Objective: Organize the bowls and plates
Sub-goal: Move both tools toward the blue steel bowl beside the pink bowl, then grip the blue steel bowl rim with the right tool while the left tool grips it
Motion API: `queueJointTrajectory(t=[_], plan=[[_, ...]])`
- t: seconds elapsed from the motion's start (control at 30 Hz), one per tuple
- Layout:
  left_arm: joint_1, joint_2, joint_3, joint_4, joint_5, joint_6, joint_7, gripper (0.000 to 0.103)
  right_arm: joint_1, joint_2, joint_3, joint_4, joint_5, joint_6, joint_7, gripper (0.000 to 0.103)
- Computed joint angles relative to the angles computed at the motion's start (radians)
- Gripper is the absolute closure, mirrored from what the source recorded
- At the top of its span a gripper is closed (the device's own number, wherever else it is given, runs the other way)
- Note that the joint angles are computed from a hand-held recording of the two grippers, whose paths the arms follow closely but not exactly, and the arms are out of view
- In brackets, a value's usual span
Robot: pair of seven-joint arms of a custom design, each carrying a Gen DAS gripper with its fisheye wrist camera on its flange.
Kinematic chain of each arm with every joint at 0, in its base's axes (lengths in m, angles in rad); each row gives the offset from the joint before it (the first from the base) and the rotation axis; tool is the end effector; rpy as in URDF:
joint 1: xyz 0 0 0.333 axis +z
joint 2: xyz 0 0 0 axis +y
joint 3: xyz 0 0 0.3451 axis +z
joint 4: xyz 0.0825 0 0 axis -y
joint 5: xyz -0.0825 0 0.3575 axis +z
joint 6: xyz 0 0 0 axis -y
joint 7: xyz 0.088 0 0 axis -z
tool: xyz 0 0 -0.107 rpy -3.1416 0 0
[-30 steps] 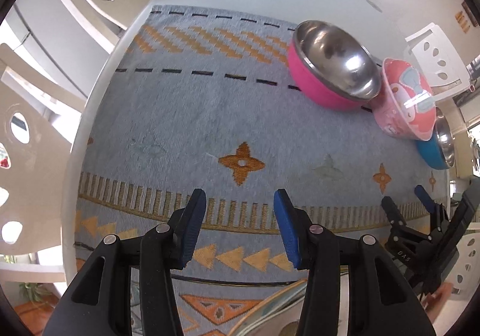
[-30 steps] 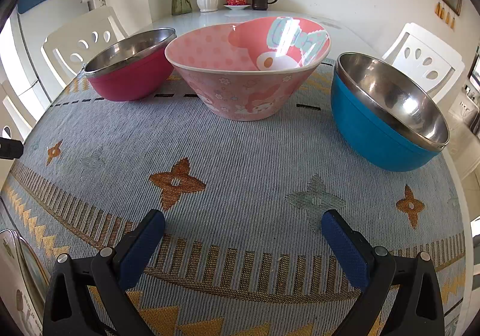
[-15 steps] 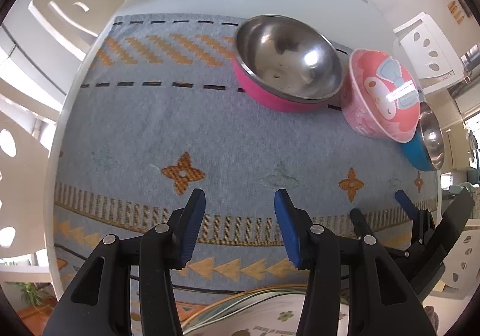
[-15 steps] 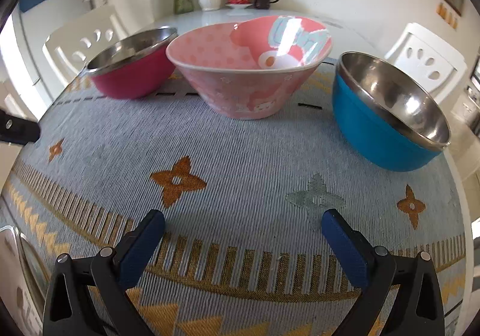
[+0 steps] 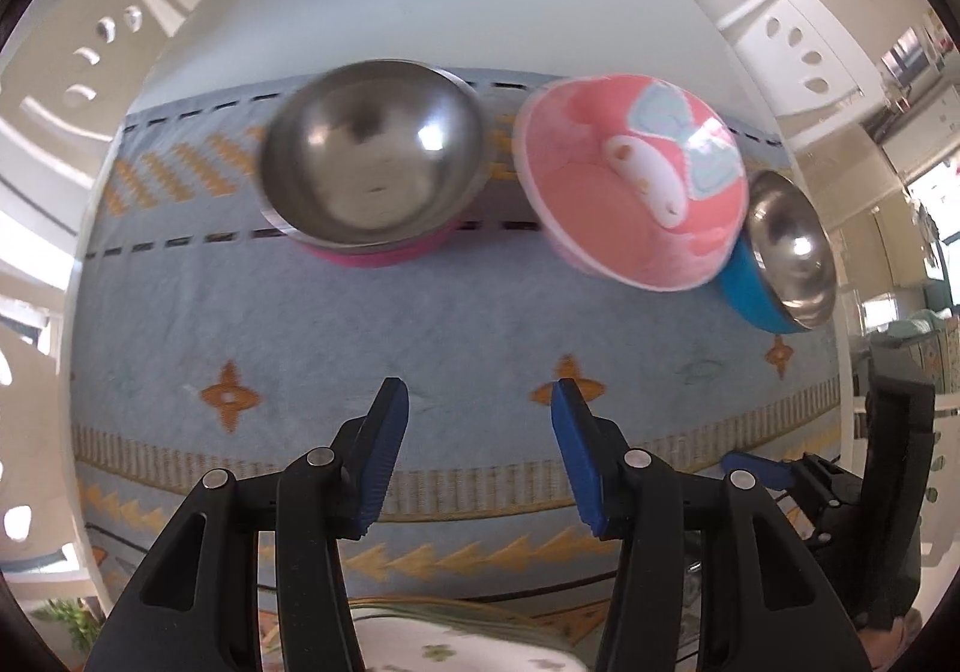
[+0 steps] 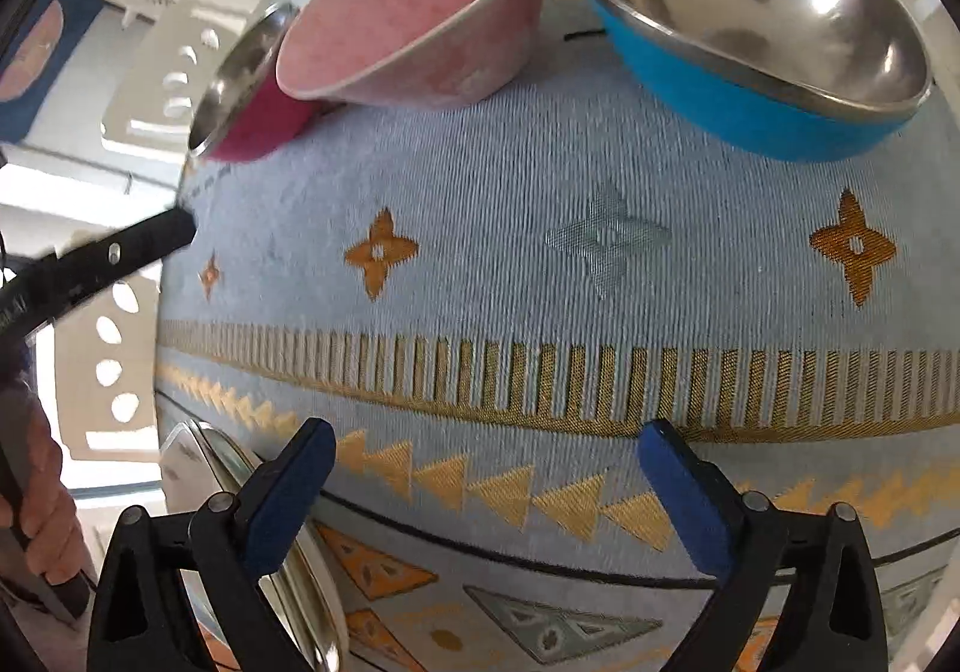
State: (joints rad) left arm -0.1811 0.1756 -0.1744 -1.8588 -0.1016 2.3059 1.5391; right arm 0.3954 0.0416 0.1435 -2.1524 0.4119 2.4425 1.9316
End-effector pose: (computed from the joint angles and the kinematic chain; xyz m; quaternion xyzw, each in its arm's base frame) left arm 0.5746 -0.2086 0.4945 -0.6031 0.7839 -0.1446 0.0288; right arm 0.4694 0.2805 0.4510 -0.6554 0.7297 0.1045 0.1647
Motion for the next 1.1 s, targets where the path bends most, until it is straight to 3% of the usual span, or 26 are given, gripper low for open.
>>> queueJointTrajectory(t=[0.33, 0.43, 0.57, 0.63, 0.73, 0.87, 1.1], plan=[[-0.048, 0.019, -0.025, 0.026, -0.001, 0.004, -0.025, 0.056, -0.016, -0.092, -0.032, -0.03, -0.062, 0.006, 0.02, 0.004], [-0.059, 0.035, -0.031, 0.046, -0.019, 0.007, -0.04, 0.056, -0.031, -0.102, -0.047, 0.002, -0.127, -0.061, 0.034, 0.004], [-0.073, 0.06, -0.039, 0.084, -0.052, 0.003, -0.066, 0.056, -0.053, -0.132, -0.075, 0.011, -0.086, -0.093, -0.028, 0.004], [-0.08, 0.071, -0.043, 0.105, -0.069, 0.004, -0.078, 0.055, -0.069, -0.151, -0.083, 0.017, -0.127, -0.114, -0.019, 0.004], [-0.091, 0.087, -0.049, 0.131, -0.092, 0.02, -0.095, 0.042, -0.091, -0.171, -0.099, 0.006, -0.15, -0.109, -0.009, 0.004], [-0.12, 0.124, -0.049, 0.176, -0.071, 0.027, -0.127, 0.042, -0.115, -0.137, -0.111, 0.026, -0.168, -0.091, 0.001, 0.004], [-0.16, 0.205, -0.045, 0.249, -0.049, 0.013, -0.18, 0.044, -0.154, -0.08, -0.126, 0.031, -0.084, -0.018, -0.044, 0.004]])
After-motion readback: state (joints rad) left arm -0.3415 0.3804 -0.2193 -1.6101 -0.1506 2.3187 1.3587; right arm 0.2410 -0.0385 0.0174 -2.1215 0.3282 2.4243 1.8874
